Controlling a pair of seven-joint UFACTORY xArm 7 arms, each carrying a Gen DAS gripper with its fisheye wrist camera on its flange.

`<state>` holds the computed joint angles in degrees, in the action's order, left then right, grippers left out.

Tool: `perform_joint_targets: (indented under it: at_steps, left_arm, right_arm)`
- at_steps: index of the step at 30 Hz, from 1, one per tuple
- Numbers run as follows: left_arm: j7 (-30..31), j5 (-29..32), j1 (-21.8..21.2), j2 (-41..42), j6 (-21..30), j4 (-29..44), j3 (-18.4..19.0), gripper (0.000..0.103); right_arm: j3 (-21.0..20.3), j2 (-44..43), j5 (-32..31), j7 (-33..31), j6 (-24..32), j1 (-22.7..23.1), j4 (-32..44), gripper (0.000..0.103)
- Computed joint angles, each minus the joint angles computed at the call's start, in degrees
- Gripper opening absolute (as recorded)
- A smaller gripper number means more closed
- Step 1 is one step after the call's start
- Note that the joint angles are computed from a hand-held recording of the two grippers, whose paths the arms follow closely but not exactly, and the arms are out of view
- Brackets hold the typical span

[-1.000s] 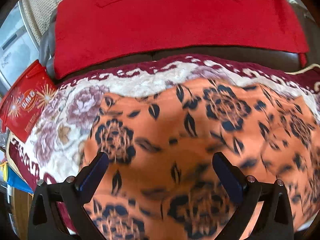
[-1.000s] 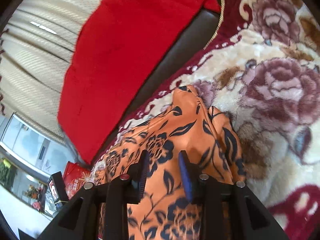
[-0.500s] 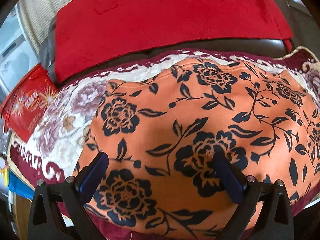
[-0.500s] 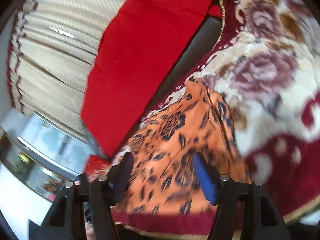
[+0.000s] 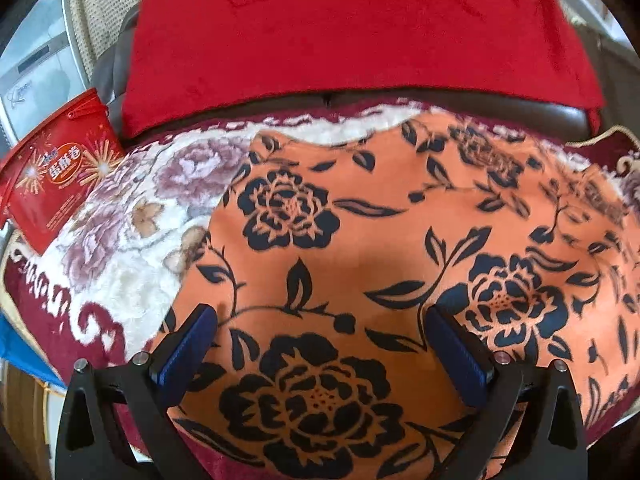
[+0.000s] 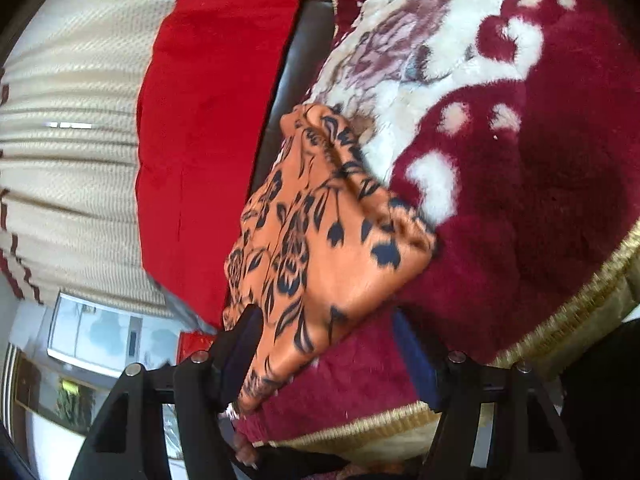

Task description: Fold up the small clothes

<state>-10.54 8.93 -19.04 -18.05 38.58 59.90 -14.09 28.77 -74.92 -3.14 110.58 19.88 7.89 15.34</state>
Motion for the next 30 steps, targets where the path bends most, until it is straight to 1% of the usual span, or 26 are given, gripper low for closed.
perform_joint_targets:
  at_steps: [2, 3, 5, 6, 7, 8, 10, 11, 12, 13, 14, 16, 18, 20, 22, 23, 25, 27, 29, 30]
  left_arm:
    - [-1.3, 0.9, 1.1, -0.3, -2.8, -0.7, 0.3, 0.103]
    - [-1.9, 0.7, 1.4, -0.1, -3.3, -0.7, 0.6, 0.103]
    - [-1.3, -1.6, 1.5, 1.5, -2.6, 0.3, 2.0, 0.103]
    - [-1.3, -1.7, 1.7, 2.0, -1.7, 0.6, 2.2, 0.103]
    - [-2.1, -1.0, 2.3, 2.6, -1.1, 0.9, 2.0, 0.103]
    - [-2.5, -1.5, 2.6, 2.7, -1.0, 0.8, 2.5, 0.103]
    - [-1.1, -4.3, 2.2, 2.5, -1.8, 0.7, 3.9, 0.103]
    - [-1.0, -4.2, 2.6, 2.1, -2.9, 0.3, 4.1, 0.103]
    - [-2.1, -2.3, 3.7, 1.8, -3.8, 0.0, 3.7, 0.103]
    - [-3.6, -0.5, 4.8, 1.5, -4.3, -0.1, 3.2, 0.103]
    - [-4.9, 0.5, 5.9, 1.1, -5.0, -0.3, 3.3, 0.103]
    - [-4.9, -1.4, 6.4, 0.7, -5.7, -0.4, 5.0, 0.103]
    - [-4.9, -2.5, 7.3, 0.9, -5.5, 0.0, 6.0, 0.103]
    - [-4.7, -3.6, 8.1, 1.0, -5.0, 0.3, 6.9, 0.103]
    - [-4.3, -4.9, 8.6, 0.3, -4.3, -0.1, 7.6, 0.103]
    - [-4.4, -4.8, 9.2, 0.3, -4.0, 0.0, 7.8, 0.103]
    - [-4.2, -5.2, 9.9, -0.5, -3.4, -0.4, 8.2, 0.103]
    - [-3.4, -6.6, 10.3, -0.8, -3.9, -0.6, 9.1, 0.103]
    - [-4.1, -5.9, 11.7, -1.5, -4.3, -0.9, 9.1, 0.103]
    - [-4.4, -5.7, 12.3, -1.5, -4.6, -0.9, 9.2, 0.103]
  right_arm:
    - [0.3, 0.1, -0.5, 0.4, -2.4, -2.1, -0.3, 0.071]
    - [0.0, 0.7, -1.0, -0.3, -2.9, -3.0, 0.1, 0.071]
    - [-0.7, 3.2, -1.8, -2.0, -3.5, -4.6, 1.1, 0.071]
    - [-1.0, 5.0, -1.7, -2.4, -5.5, -5.2, 1.0, 0.071]
    - [-0.8, 6.5, -1.3, -2.0, -7.0, -6.1, 0.9, 0.071]
    - [0.5, 6.6, -1.2, -1.0, -7.5, -7.7, 1.1, 0.071]
    - [1.0, 8.2, -2.1, -2.0, -6.9, -9.6, 2.9, 0.07]
    - [1.0, 8.9, -2.7, -2.9, -6.3, -9.9, 3.8, 0.053]
    - [0.8, 9.9, -3.1, -3.8, -6.9, -10.3, 4.5, 0.032]
    - [0.3, 11.4, -3.2, -4.9, -6.4, -10.0, 5.7, 0.03]
    - [0.6, 11.6, -3.4, -5.2, -4.2, -10.4, 7.0, 0.03]
    - [1.0, 12.2, -4.5, -6.7, -0.4, -11.5, 10.3, 0.028]
    - [1.3, 15.2, -7.0, -10.8, 6.4, -12.7, 17.0, 0.027]
    - [2.0, 18.1, -9.3, -13.9, 9.9, -14.0, 22.5, 0.025]
    - [3.8, 22.7, -11.9, -17.2, 13.2, -16.1, 29.9, 0.025]
    - [4.5, 24.3, -12.9, -18.2, 14.2, -16.6, 32.3, 0.024]
    - [6.7, 28.6, -15.3, -20.2, 16.2, -18.3, 38.5, 0.024]
    - [9.0, 33.1, -17.5, -21.9, 17.6, -19.5, 44.4, 0.022]
    - [12.8, 38.9, -20.7, -23.5, 19.5, -21.5, 51.6, 0.019]
    - [15.6, 42.6, -23.0, -24.4, 20.6, -22.9, 55.9, 0.018]
